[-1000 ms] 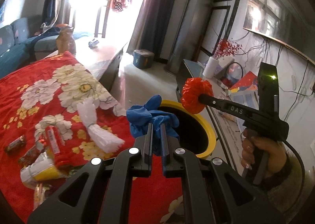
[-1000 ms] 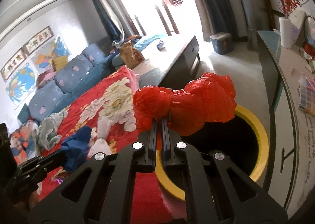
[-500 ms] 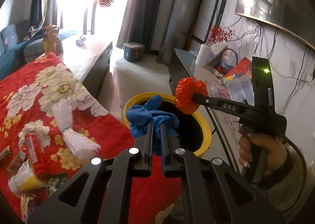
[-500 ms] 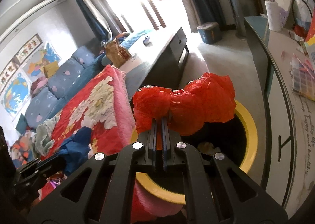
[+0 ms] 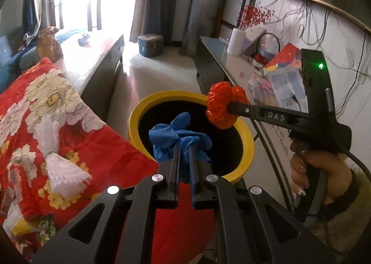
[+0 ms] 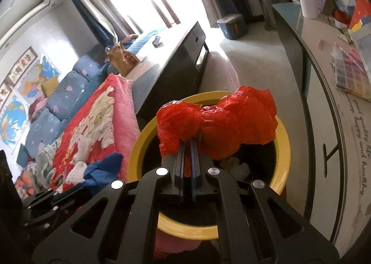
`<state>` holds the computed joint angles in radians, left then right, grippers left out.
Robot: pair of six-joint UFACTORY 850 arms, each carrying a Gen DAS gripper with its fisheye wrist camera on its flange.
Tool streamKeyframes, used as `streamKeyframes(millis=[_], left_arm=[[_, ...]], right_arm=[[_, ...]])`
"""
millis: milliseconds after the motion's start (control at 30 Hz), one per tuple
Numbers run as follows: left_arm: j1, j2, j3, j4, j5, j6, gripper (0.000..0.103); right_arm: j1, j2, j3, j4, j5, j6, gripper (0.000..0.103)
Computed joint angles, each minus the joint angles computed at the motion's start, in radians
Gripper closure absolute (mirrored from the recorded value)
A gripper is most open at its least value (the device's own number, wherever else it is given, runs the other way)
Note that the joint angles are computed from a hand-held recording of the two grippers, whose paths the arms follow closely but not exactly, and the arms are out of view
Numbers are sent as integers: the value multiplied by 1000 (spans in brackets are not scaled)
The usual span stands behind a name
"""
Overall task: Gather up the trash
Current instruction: 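Open both grippers to drop the glove and red bag into the bin, then move both tools back over the remaining wrappers on the bedspread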
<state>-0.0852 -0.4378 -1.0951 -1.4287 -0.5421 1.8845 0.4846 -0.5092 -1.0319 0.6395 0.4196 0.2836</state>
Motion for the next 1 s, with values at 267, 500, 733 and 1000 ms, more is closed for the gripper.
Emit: streamKeyframes(millis=[267, 500, 733, 1000], left_arm=[[-26, -51, -45, 60, 36, -65, 85], [-2, -33, -32, -24, 24, -20, 46], [51, 32, 18, -188, 10, 91, 21], [110, 82, 51, -289, -2, 145, 9]], right_arm=[[-9, -11, -4, -64, -25, 70, 77], [6, 2, 0, 72, -3, -52, 62], [46, 10, -28, 250, 34, -284, 44], [100, 14, -64, 325, 85, -435, 31]])
